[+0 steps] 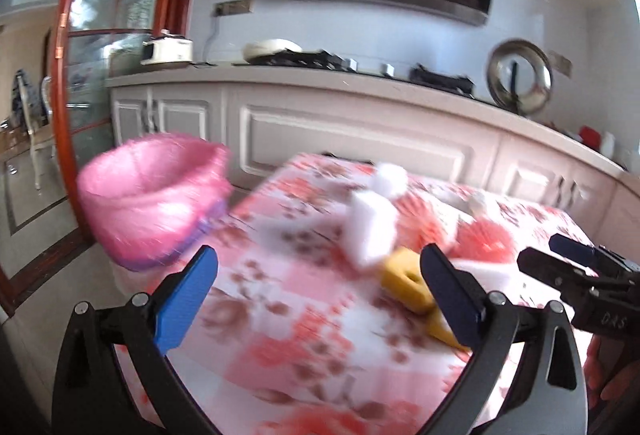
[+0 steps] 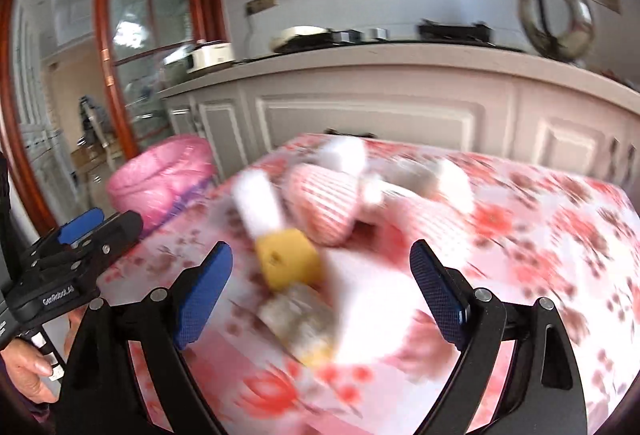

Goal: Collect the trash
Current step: 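Grasp the dirty sponge with the left tool while the right tool grasps a white foam block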

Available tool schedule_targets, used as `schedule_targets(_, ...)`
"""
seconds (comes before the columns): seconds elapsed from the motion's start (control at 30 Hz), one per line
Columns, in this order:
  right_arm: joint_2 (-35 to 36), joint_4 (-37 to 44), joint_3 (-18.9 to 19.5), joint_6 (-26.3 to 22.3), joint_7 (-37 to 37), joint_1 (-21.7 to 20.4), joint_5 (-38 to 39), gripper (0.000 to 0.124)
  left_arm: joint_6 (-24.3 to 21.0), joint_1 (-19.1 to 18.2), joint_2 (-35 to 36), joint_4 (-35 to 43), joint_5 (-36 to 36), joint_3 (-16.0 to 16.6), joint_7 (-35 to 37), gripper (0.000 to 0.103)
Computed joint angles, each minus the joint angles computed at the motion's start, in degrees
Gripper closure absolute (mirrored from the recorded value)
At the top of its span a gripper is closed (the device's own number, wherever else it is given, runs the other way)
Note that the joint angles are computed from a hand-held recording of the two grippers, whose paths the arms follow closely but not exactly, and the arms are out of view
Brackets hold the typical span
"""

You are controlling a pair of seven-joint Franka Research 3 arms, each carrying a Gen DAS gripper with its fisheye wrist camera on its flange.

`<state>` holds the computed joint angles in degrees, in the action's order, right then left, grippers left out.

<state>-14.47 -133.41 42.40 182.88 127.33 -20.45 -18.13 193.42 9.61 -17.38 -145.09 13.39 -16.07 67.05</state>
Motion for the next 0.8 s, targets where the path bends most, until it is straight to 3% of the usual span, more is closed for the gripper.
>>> schedule_targets(0.13,0.2,-3.0,-5.4,0.4,-0.6,4.2,3.0,0.039,-1.9,-7.5,1.1,-0.6,2.6,5.1,-0.3,0.005)
schedule_targets(0.3,3.1,-2.7,-8.4,-0.3,-1.9,6.8,3.9,0.042,-1.1,-2.8,0.6,-1.8,2.8,-1.5,0.7,0.005)
schedule_targets(0.33,4.0,-1.9,-7.4,-0.7,-1.0,6.0,2.7,0.043,-1.1,-2.7,0.6,-1.8,2.8,-1.7,0.8,0.005)
schedule_targets(0.43,6.9,0.1,-11.0,-1.7,-1.7,10.0,2.6,0.045,-1.9,-3.4,0.9,-1.7,2.6,-1.0,0.5,0.005)
schedule_targets(0.6,9.5,3.1,-13.1,-3.8,1.0,12.0,-2.2,0.047,-3.1,-3.2,1.4,-1.1,2.9,-0.5,-0.3,0.005)
schedule_targets(0.8,11.6,5.1,-19.1,-7.4,-6.2,19.6,5.1,0.054,-4.5,-2.8,1.6,-0.7,3.7,-0.4,-1.5,0.005)
